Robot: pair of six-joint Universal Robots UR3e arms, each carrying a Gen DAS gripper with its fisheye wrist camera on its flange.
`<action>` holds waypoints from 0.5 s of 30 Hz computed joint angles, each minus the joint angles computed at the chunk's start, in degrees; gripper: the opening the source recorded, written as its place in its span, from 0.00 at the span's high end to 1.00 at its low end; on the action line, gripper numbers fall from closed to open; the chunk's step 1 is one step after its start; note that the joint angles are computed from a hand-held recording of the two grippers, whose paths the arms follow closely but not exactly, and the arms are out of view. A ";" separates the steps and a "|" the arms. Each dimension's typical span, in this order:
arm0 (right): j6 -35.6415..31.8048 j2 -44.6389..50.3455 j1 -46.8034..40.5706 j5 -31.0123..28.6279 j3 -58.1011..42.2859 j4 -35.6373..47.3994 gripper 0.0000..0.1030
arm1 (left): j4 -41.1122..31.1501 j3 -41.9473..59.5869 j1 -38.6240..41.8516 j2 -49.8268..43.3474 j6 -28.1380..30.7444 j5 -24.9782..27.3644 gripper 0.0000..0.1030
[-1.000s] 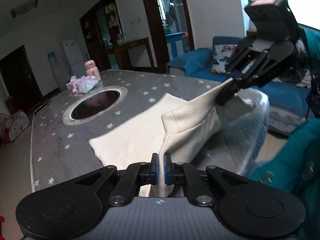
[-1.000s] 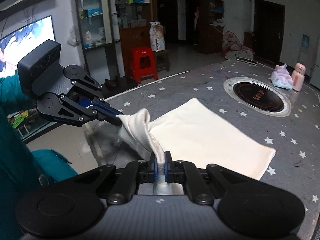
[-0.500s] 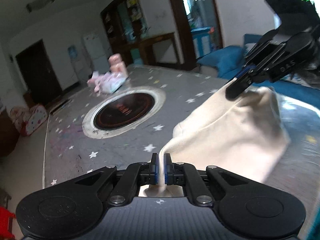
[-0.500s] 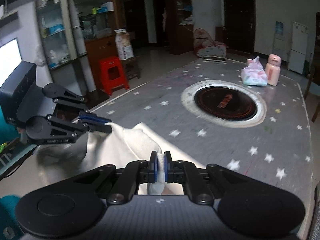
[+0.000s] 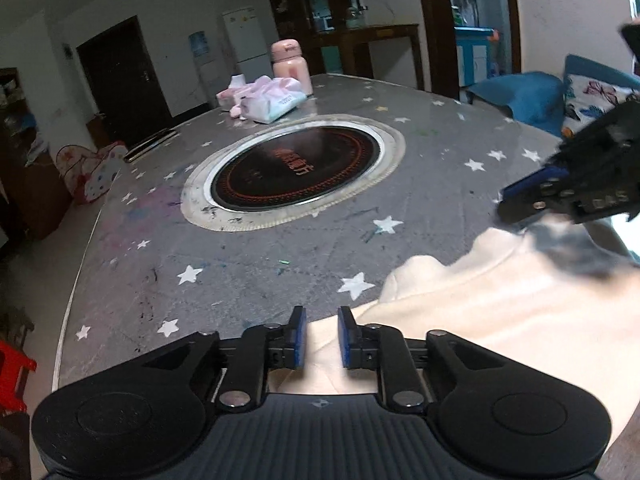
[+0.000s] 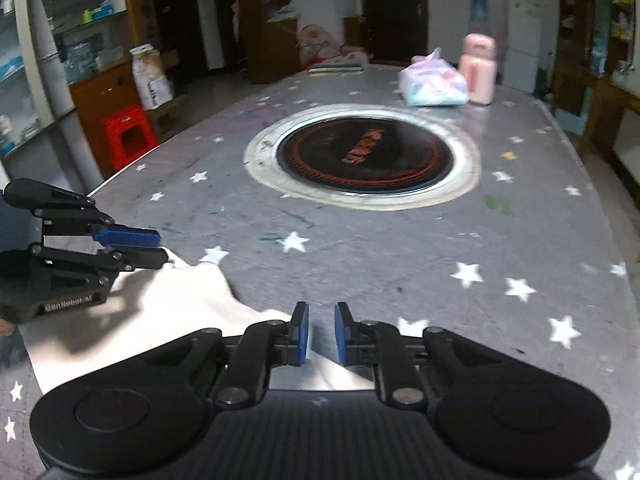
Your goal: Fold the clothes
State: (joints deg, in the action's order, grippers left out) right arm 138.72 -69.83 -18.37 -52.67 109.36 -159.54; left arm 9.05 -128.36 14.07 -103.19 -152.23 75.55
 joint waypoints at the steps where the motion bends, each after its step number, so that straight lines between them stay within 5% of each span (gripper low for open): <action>1: -0.83 -1.98 -1.20 1.02 2.19 -0.21 0.86 | -0.53 -0.46 0.31 1.15 -1.02 -0.42 0.71; 6: -8.21 -11.65 -6.59 5.77 10.51 7.45 0.86 | -4.10 -4.14 1.61 8.04 -3.21 -5.60 0.33; 8: -8.68 -12.40 -6.99 5.20 12.63 6.75 0.86 | -5.01 -5.83 1.63 10.43 -4.13 -7.27 0.11; 10: -7.50 -11.47 -6.85 4.08 13.68 4.47 0.83 | -5.02 -7.75 1.63 12.39 -5.14 -8.44 0.01; 15: -3.94 -9.41 -7.57 3.94 14.95 0.32 0.83 | -6.49 -11.50 1.84 16.54 -5.31 -10.41 0.00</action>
